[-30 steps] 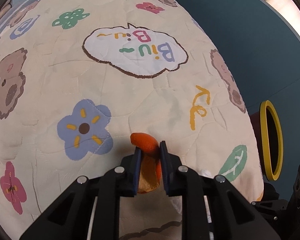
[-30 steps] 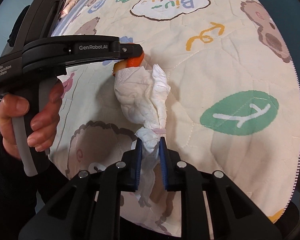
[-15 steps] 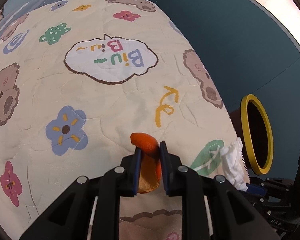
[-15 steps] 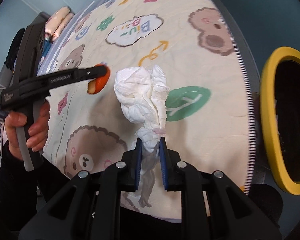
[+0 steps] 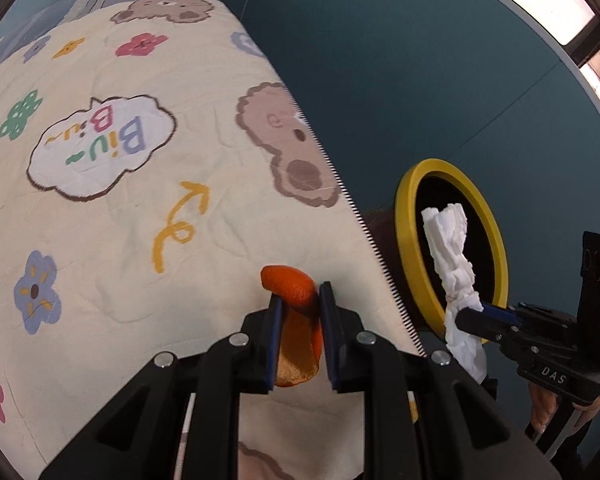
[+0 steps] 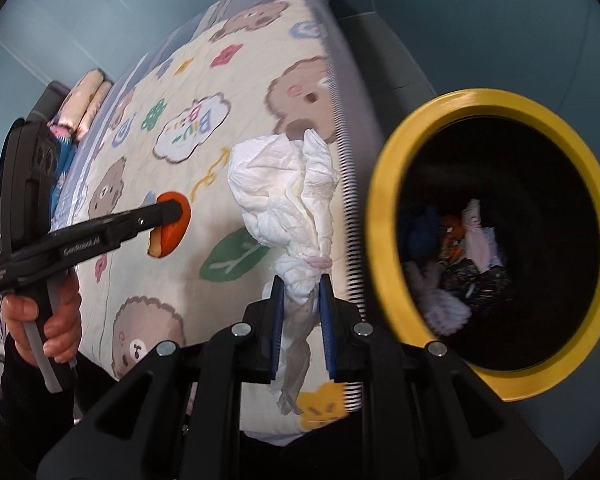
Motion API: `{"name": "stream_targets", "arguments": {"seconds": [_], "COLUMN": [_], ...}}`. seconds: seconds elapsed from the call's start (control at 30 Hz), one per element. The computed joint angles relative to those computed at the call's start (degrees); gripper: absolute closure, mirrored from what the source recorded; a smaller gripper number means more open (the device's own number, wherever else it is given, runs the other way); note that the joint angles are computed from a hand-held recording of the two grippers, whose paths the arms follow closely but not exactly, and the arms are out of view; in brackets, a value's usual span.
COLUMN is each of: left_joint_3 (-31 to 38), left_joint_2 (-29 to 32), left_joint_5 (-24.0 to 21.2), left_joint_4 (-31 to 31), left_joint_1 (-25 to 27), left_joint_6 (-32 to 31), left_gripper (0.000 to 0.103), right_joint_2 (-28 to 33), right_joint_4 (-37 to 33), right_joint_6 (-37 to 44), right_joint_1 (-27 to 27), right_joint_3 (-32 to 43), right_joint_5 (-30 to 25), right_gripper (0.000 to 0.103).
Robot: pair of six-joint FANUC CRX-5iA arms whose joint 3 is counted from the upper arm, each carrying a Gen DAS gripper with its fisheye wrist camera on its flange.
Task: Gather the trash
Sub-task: 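Carry the orange peel and white tissue with both tools over the bin, then open both tools to drop the orange peel and tissue into the bin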
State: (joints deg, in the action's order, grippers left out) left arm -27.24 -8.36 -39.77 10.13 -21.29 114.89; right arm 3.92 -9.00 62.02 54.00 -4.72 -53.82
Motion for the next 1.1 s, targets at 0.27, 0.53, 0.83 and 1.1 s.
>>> {"name": "stream_targets", "arguments": {"seconds": [0.27, 0.53, 0.83, 1.1], "left_joint_3": [8.4, 16.9, 19.2, 19.4], "left_joint_2": [8.9, 17.1, 22.5, 24.6], "left_joint_5": [4.3, 3.8, 6.1, 7.2], "left_joint_4": [4.4, 2.5, 6.0, 9.8], "left_joint_1": [-5.0, -7.9, -9.1, -10.0], "left_joint_6": [-3.5, -0.7, -1.6, -4.5], "left_gripper": [0.086, 0.086, 0.085, 0.078], "right_joint_2": [-3.3, -3.3, 0.0, 1.0], "right_joint_4": [2.2, 1.3, -2.3, -2.6], "right_joint_6": [-2.2, -1.2, 1.8, 1.5], "right_joint_1": [-5.7, -12.4, -17.5, -18.6], "right_joint_3": [-3.2, -3.3, -1.7, -1.8], "right_joint_5": [2.4, 2.5, 1.8, 1.5], "right_gripper": [0.086, 0.086, 0.086, 0.082]}}
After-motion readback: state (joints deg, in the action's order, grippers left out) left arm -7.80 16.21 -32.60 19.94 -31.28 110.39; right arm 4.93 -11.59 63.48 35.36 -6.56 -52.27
